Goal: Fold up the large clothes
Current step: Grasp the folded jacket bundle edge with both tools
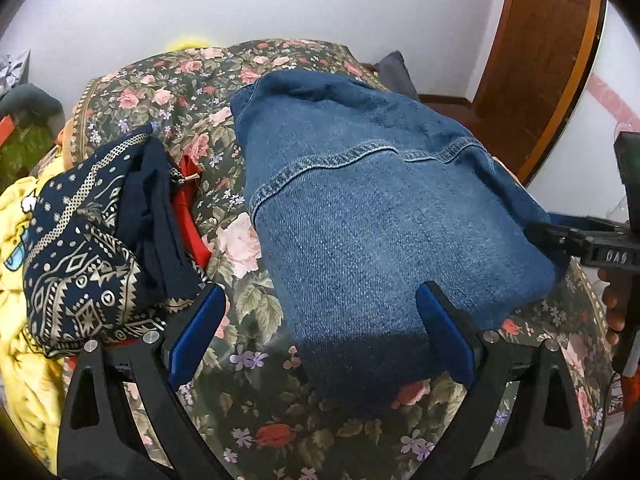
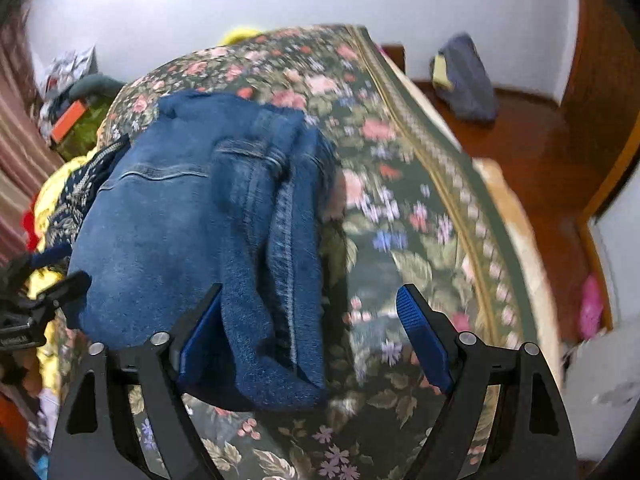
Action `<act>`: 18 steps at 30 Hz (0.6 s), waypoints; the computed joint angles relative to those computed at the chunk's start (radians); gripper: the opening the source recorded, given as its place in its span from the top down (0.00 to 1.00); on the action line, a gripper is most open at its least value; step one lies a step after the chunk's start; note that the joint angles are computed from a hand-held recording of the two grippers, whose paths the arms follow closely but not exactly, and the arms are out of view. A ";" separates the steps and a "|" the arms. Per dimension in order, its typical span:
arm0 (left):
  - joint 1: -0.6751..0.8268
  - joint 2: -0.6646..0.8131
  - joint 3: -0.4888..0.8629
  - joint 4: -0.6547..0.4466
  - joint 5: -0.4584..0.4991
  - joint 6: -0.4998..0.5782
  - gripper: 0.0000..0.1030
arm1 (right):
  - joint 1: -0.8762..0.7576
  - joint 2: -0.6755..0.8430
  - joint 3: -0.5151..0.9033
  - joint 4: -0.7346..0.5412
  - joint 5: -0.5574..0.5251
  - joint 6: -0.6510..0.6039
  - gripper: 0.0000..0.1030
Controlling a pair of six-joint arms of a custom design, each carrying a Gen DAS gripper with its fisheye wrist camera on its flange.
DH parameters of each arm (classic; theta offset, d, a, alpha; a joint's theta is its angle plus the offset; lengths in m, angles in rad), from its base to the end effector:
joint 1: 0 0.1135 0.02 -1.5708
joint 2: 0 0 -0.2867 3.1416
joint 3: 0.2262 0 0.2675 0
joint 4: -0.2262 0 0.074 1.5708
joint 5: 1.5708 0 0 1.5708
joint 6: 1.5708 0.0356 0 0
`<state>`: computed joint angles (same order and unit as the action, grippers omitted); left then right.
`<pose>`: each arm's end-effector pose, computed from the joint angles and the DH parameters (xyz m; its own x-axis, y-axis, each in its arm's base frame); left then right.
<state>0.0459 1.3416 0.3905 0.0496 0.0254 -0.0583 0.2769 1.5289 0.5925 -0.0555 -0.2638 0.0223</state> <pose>0.2229 0.0093 0.1294 -0.7803 -0.0941 -0.6182 -0.0757 0.9956 -0.0560 0.2573 0.0828 0.1348 -0.8139 -0.2089 -0.5421 -0.3831 0.8945 0.2304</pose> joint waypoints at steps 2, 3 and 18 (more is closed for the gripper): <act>-0.010 0.000 -0.011 0.023 -0.017 -0.010 0.06 | -0.012 -0.009 0.022 -0.054 -0.031 0.021 0.20; -0.009 0.007 -0.013 0.034 -0.019 -0.015 0.06 | 0.002 -0.028 0.029 -0.069 -0.018 0.025 0.20; -0.007 0.005 -0.025 0.055 -0.014 -0.037 0.06 | 0.113 0.096 0.181 -0.079 0.140 -0.045 0.18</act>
<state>0.0388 1.3466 0.3654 0.1051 0.0118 -0.0957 0.3902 1.6251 0.7736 -0.1348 -0.1243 -0.0231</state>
